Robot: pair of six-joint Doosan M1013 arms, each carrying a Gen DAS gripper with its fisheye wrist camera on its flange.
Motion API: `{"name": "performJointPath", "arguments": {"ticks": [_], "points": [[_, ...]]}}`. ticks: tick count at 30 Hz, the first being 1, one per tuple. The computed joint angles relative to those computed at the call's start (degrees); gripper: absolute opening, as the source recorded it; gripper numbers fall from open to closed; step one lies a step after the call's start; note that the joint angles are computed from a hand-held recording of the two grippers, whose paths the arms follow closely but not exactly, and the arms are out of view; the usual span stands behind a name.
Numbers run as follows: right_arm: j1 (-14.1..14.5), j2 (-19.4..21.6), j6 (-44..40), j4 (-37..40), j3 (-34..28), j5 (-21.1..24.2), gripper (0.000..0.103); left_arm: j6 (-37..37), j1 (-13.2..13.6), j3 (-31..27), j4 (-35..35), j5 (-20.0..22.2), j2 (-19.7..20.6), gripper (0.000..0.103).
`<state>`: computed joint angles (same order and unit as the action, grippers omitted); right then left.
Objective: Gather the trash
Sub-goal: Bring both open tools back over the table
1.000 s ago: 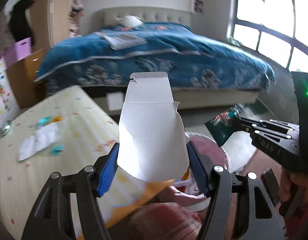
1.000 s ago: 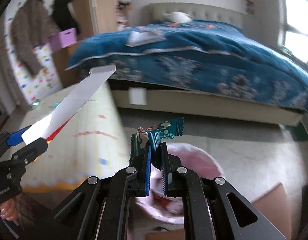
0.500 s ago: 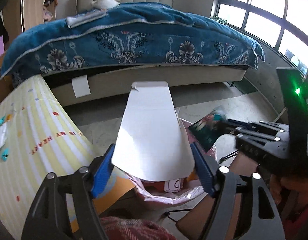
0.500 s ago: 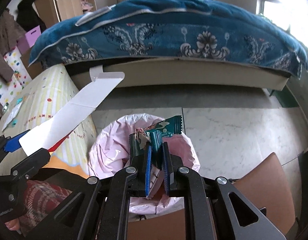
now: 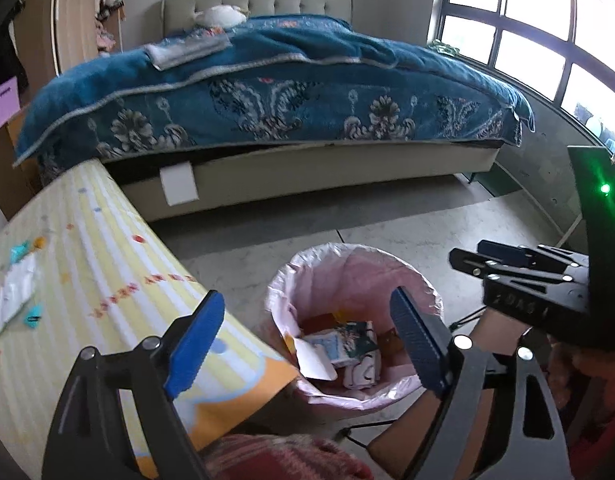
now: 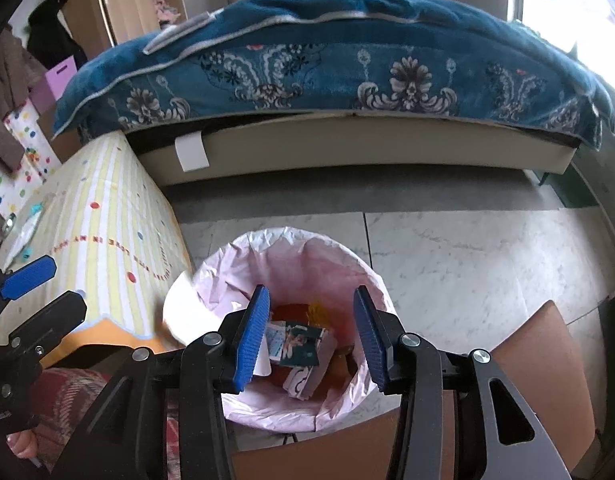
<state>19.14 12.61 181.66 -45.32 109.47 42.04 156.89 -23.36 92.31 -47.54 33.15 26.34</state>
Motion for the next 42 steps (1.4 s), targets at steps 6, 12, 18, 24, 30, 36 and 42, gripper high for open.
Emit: {"name": "performJointPath", "arguments": {"ticks": [6, 12, 18, 24, 30, 36, 42], "points": [[1.5, -0.7, 1.7, -2.9, -0.7, -0.7, 0.045, 2.3, 2.4, 2.2, -3.0, -4.9, -2.5, 0.087], [2.9, 0.4, -4.1, -1.7, -4.2, -2.0, 0.045, -1.6, 6.7, 2.9, -2.0, -10.4, -4.0, 0.087], [4.5, 3.4, -11.8, 0.5, -9.8, -3.3, 0.045, -14.1, 11.7, 1.8, 7.4, -15.7, -4.2, 0.088], [5.4, 7.2, -19.9, 4.4, -15.6, -4.5, 0.046, -36.5, 15.7, 0.0, 28.2, -18.2, -3.2, 0.092], [6.3, 12.4, -30.3, 9.6, -23.4, -4.4, 0.047, -51.5, 18.6, -2.2, 40.0, -16.9, -1.4, 0.092], [5.8, 18.8, -38.4, 15.4, -32.5, -3.6, 0.047, -54.5, 19.0, -5.0, 42.8, -14.8, 0.9, 0.092], [5.2, 24.6, -44.6, 20.1, -40.8, -2.2, 0.044, -54.9, 18.5, -9.2, 43.3, -12.6, 4.1, 0.092]]}}
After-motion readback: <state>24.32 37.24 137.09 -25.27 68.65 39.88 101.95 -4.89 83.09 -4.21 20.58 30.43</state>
